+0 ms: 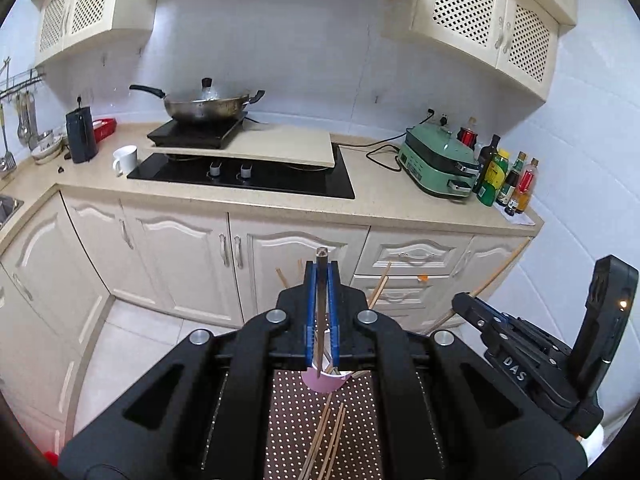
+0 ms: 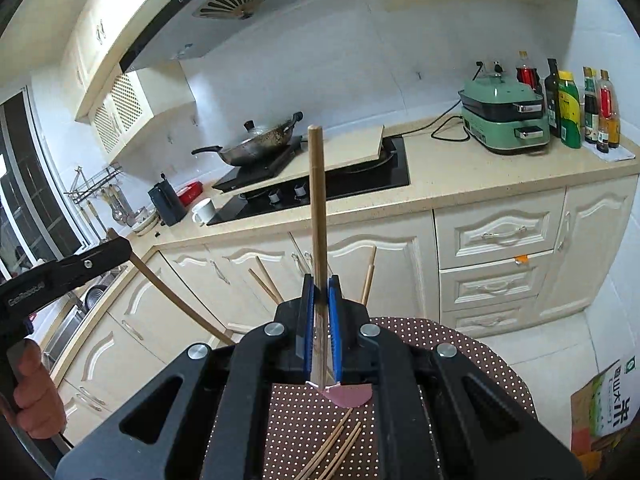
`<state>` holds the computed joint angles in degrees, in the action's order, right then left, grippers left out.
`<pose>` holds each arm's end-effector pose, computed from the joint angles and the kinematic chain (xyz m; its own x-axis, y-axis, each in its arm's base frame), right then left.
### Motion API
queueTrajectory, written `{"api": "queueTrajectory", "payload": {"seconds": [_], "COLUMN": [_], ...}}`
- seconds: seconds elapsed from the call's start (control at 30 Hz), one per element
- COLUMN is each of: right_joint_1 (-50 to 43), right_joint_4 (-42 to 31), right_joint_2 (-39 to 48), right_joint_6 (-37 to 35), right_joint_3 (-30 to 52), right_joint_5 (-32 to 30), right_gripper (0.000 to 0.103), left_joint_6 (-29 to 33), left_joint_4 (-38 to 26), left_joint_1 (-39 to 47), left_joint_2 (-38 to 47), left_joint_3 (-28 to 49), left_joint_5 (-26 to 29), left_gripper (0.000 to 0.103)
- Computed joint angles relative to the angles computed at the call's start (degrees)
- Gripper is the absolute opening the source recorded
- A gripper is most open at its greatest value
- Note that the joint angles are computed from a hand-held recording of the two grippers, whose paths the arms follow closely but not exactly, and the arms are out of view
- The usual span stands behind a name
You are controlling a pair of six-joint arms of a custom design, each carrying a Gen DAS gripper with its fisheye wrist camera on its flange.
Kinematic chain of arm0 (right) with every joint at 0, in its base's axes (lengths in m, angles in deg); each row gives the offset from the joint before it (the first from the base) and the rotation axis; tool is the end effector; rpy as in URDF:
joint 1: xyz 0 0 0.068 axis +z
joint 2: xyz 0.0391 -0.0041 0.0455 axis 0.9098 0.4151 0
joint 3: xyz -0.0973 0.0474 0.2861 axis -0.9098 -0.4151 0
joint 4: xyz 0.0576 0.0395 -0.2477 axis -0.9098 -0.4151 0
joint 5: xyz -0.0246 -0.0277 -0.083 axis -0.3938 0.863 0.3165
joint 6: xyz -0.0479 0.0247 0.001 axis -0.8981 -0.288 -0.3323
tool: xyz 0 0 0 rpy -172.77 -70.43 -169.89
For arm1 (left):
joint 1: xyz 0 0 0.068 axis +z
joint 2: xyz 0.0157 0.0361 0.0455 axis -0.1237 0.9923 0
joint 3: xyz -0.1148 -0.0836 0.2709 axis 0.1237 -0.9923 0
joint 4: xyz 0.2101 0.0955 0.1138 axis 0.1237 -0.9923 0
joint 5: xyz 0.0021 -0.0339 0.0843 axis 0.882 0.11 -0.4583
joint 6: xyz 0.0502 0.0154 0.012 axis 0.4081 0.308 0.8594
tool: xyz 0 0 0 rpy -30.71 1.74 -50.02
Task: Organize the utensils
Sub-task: 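Lift both held chopsticks upright above the pink cup, then open both tools to drop the chopsticks into the pink cup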
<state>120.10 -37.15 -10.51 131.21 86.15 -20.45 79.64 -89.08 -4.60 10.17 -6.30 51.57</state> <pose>0.1360 0.1450 0.3230 -0.4167 0.4253 -0.8034 0.2793 0.9009 0.3320 0.2649 -0.0097 0.3792 -0.5066 0.2438 -0.8270 0.6062 0.7828 -0.1405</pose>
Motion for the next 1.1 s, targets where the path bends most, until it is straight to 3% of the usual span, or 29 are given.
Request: {"api": "queueTrajectory", "payload": {"seconds": [0.37,0.67,1.1], "right_joint_1": [-5.2,-10.0,-16.4], "right_joint_4": [5.9,10.8,18.4], "right_joint_2": [1.4,3.5,9.0], "right_joint_6": [-4.4,-7.5,-8.6], "right_joint_3": [-2.2,-4.7,-9.5], "right_joint_5": [-4.5,-10.9,-20.6], "right_gripper": [0.006,0.006,0.006], "left_joint_6": [-3.4,-4.8,-5.6], "left_joint_4": [3.0,8.2,10.7], "left_joint_1": [-3.5,-8.0,-10.3], "left_joint_2": [1.5,3.0,12.4], "left_joint_3": [-0.1,-3.4,-5.7], "left_joint_5": [-1.6,-7.7,-12.2], "left_gripper": [0.006,0.006,0.006]}}
